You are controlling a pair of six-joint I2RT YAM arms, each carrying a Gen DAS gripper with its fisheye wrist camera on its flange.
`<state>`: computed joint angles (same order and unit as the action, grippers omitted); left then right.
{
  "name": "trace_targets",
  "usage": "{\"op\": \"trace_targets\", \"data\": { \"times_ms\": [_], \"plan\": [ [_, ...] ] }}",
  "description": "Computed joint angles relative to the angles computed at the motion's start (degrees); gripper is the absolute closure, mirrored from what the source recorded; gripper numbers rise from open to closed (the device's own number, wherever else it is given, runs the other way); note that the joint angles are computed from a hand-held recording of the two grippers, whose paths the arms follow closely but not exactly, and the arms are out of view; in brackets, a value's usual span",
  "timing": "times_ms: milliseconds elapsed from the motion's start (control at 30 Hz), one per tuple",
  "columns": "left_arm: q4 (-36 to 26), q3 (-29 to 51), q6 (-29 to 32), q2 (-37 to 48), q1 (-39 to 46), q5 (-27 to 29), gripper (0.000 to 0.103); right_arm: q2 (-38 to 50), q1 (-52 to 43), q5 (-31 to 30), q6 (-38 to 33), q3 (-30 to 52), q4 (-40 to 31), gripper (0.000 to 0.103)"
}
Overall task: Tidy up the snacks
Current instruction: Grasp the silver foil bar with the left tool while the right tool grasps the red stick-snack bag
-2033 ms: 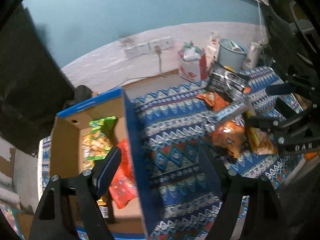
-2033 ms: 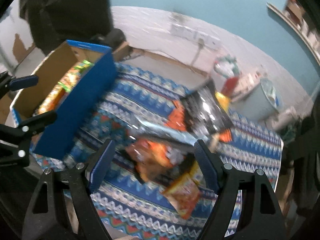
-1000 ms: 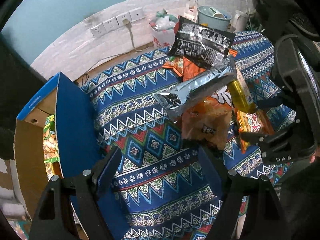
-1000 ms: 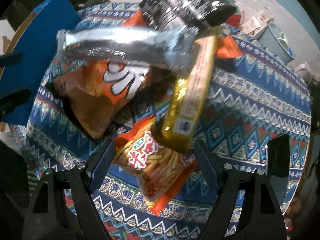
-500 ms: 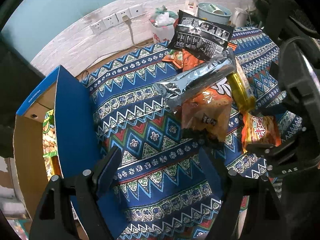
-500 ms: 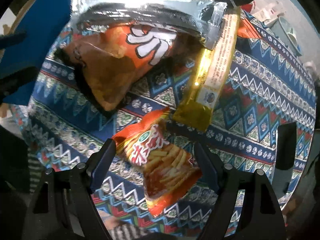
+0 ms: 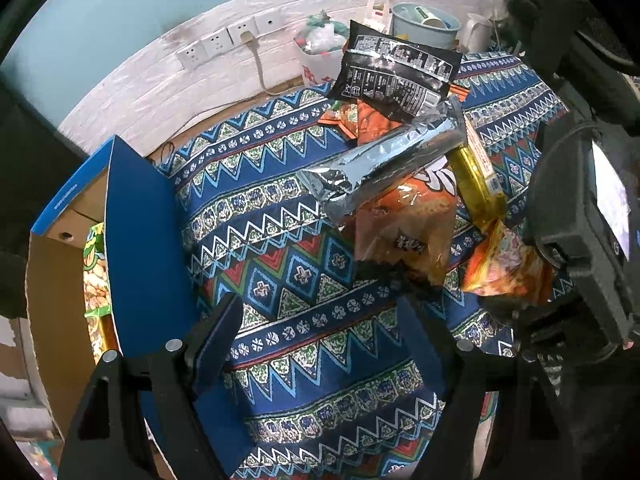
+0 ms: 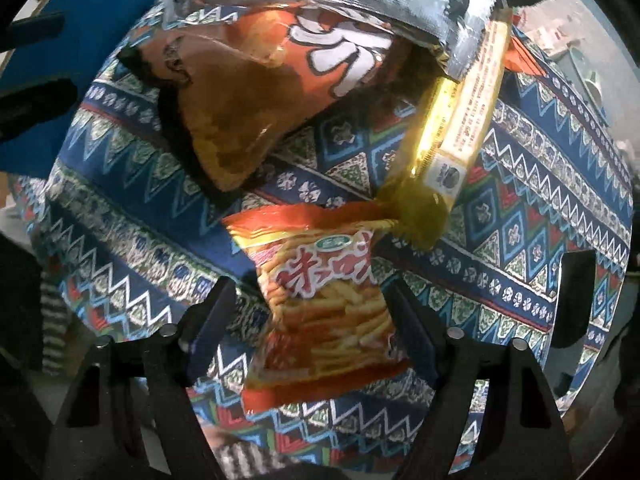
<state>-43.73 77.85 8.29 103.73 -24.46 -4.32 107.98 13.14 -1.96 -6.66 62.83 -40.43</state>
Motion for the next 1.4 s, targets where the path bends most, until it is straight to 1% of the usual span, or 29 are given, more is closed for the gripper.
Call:
{"op": "trace_targets", "data": {
  "times_ms": [33,67,100,133,167,367,500,633,700,767,800,933,1100,1233,1400],
  "plan": [
    [0.0,0.2,0.0,0.1,0.0,-0.1,0.022,0.0,-0.3,-0.3,0.6,-0.2,0.1,0.047],
    [0.0,0.6,0.1,0.3,0.0,-0.2,0.022,0.1,-0.9,-0.8,0.6,-0.3,0.4,0.048],
    [0.0,0.9,0.1,0.4,0.1,-0.1,0.022,0.3,-1.8,-1.3,0.0,-0.2,0.8,0.055],
    [-0.2,1.5,0.1,0.7,0.1,0.1,0.022,-0.3,-2.1,-1.3,-0.2,-0.6,0.9,0.057],
    [-0.4,2.3,0.0,1.1,0.1,0.4,0.022,-0.3,-4.1,-1.5,-1.9,-0.1,0.7,0.058],
    [-0.7,6.6,-0.7,3.2,-0.5,1.0,0.022,-6.9,-7.4,-2.7,-0.9,-1.0,0.4,0.059],
    [-0.7,9.1,-0.7,5.2,-1.6,0.4,0.022,-10.3,-9.2,-2.4,0.2,-2.2,1.3,0.059],
    [-1.2,12.7,-0.8,8.3,-3.0,0.0,0.022,-10.0,-13.9,-2.5,-0.9,0.1,1.1,0.059],
    [-1.2,14.1,-0.6,9.5,-3.7,-0.3,0.022,-10.8,-14.8,-2.4,0.0,-0.8,2.2,0.059],
    [-1.3,15.7,-0.3,10.9,-4.3,-0.5,0.022,-10.9,-16.6,-2.8,0.0,0.9,1.5,0.059],
    [-1.3,16.5,-0.2,11.6,-4.6,-0.4,0.022,-10.8,-16.2,-2.1,1.3,1.8,1.5,0.059],
    [-2.1,20.1,0.4,14.6,-5.4,0.0,0.022,-11.0,-17.6,-1.3,3.0,2.1,3.9,0.059],
    [-3.5,24.4,1.6,18.3,-6.7,1.5,0.022,-8.3,-19.7,-2.7,3.7,4.7,4.7,0.059],
    [-2.9,25.1,3.4,19.9,-7.7,0.6,0.022,-7.2,-20.8,-4.1,3.7,5.9,4.9,0.059],
    [-3.9,27.5,3.6,22.8,-7.5,1.1,0.022,-5.1,-21.4,-5.5,3.4,7.0,5.5,0.059]
  ]
}}
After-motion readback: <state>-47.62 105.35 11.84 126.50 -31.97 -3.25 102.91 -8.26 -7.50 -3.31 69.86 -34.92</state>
